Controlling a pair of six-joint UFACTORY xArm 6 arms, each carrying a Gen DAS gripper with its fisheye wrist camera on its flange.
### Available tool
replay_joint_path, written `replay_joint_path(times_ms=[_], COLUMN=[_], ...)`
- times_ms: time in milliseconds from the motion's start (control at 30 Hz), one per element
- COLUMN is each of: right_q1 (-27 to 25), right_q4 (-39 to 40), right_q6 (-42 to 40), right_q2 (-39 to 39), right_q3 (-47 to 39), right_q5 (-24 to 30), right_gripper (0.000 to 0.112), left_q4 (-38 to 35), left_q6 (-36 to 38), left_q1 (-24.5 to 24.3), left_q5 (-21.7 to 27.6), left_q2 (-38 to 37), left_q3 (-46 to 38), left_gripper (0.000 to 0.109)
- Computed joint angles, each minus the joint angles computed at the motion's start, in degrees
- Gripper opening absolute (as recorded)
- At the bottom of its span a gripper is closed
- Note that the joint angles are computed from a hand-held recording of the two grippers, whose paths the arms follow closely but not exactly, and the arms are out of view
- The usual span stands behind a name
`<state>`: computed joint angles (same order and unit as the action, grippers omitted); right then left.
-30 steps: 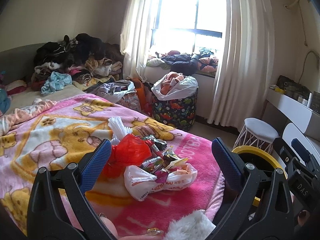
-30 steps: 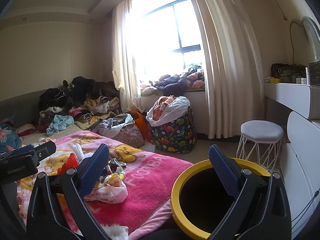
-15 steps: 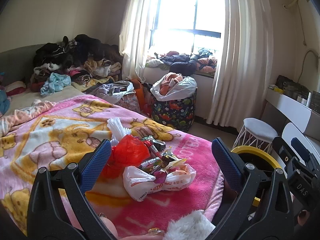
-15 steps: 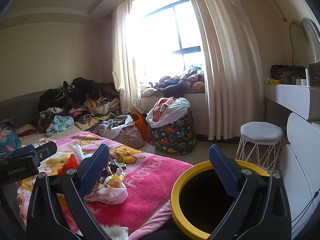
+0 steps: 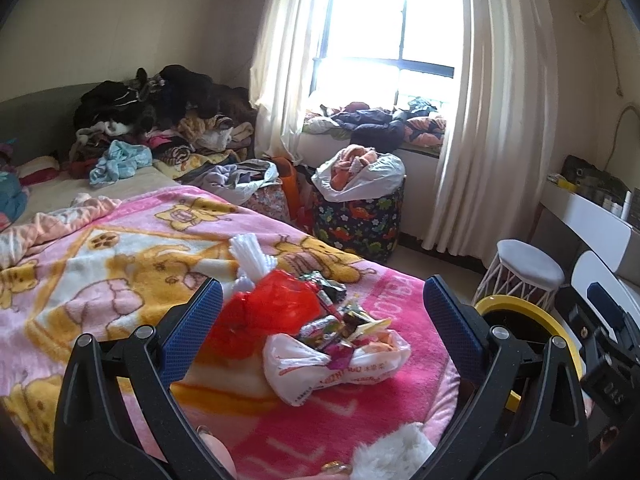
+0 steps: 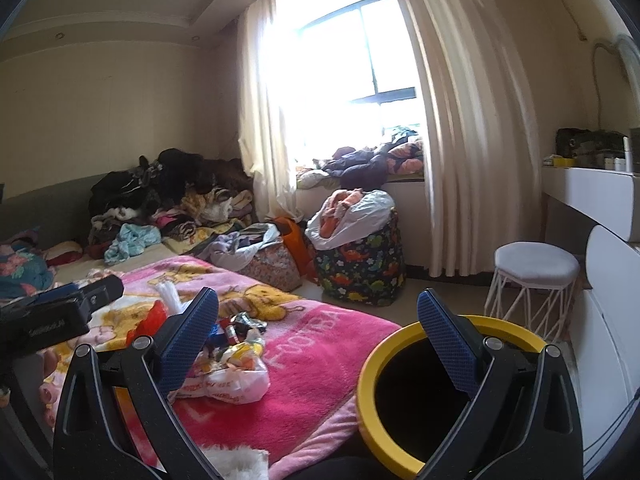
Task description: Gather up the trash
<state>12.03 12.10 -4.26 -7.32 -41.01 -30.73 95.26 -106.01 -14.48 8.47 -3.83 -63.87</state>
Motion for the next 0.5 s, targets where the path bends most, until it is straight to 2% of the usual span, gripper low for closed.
replay_joint_path(times_ms=[167, 367, 500], right_q1=[-1.5, -3.5, -5.0], right_q4=[-11.8, -30.8, -46.9], right_q6=[8.1, 23.4, 36.8], right_q2=[1.6, 4.5, 7.1], right_q3=[-2.0, -6.1, -10.8], right_q5=[2.1, 5.2, 7.3], right_gripper=[0.097, 0.097, 0.097], left_q4=[-2.2, -4.1, -4.5], left_q6=[0.9, 1.9, 1.5], left_q1=[2.3, 4.8, 7.2], left_q5=[-0.3, 0.1, -0.1], left_q2=[-0.2, -0.2, -0.2], left_q3=[0.8, 1.5, 1.9], left_gripper=[0.092, 0.092, 0.092])
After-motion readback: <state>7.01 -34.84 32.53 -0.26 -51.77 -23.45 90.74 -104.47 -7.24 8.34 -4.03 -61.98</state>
